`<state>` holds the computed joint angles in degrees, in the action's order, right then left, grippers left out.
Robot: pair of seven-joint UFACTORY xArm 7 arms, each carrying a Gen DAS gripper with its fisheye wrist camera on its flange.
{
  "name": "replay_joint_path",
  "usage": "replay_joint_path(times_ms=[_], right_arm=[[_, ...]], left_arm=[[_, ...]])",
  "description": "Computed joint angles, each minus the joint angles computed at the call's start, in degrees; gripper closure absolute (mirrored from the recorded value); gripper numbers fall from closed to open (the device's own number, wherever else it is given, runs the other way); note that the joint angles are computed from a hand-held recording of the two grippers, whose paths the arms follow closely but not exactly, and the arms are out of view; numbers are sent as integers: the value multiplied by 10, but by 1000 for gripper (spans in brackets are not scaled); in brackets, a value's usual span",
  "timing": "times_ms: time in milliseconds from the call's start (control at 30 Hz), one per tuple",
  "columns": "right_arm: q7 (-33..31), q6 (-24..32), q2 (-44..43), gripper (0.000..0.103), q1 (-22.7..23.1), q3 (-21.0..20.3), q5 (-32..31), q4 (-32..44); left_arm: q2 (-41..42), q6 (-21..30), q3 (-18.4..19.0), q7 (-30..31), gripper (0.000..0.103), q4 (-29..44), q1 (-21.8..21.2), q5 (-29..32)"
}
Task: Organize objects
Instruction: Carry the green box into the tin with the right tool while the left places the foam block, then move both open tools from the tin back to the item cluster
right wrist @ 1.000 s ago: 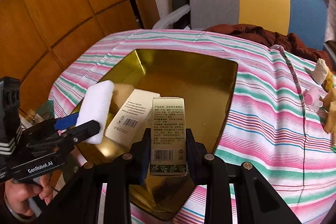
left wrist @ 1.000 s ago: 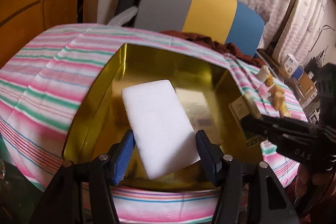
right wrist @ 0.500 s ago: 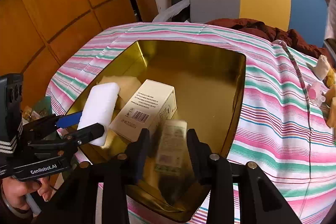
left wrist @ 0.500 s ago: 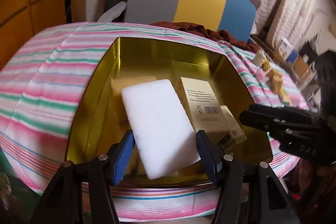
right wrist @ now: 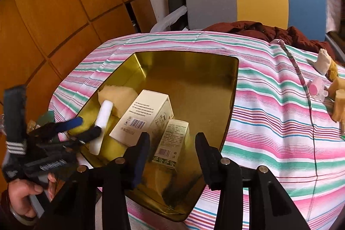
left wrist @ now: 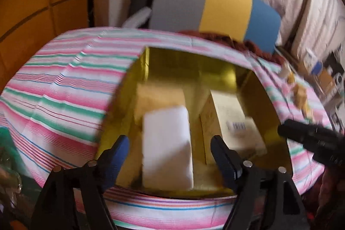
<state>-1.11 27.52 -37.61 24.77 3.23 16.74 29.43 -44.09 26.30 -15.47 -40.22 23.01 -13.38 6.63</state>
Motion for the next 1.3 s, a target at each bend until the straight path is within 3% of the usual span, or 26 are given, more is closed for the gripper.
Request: replay_joint_path(times_ms=[267,533,867,1300], right_arm=[[4,-3,-9,58,-6,-5,0,-4],[7,0,-27,54,-20,-12,-7,-10],[4,17,-43,54,-53,-22,-27,-18],[-22,48,-77,49,-144,-59,-68,-28]], left_arm=[[-4,21,-9,-35,23,-3,19,5],[-7,-23,-14,-53,23,1,0,1],[71,-76,-39,-39,23,55,-42,-3],[177,-79,-66,-29,23,145,-73,26]])
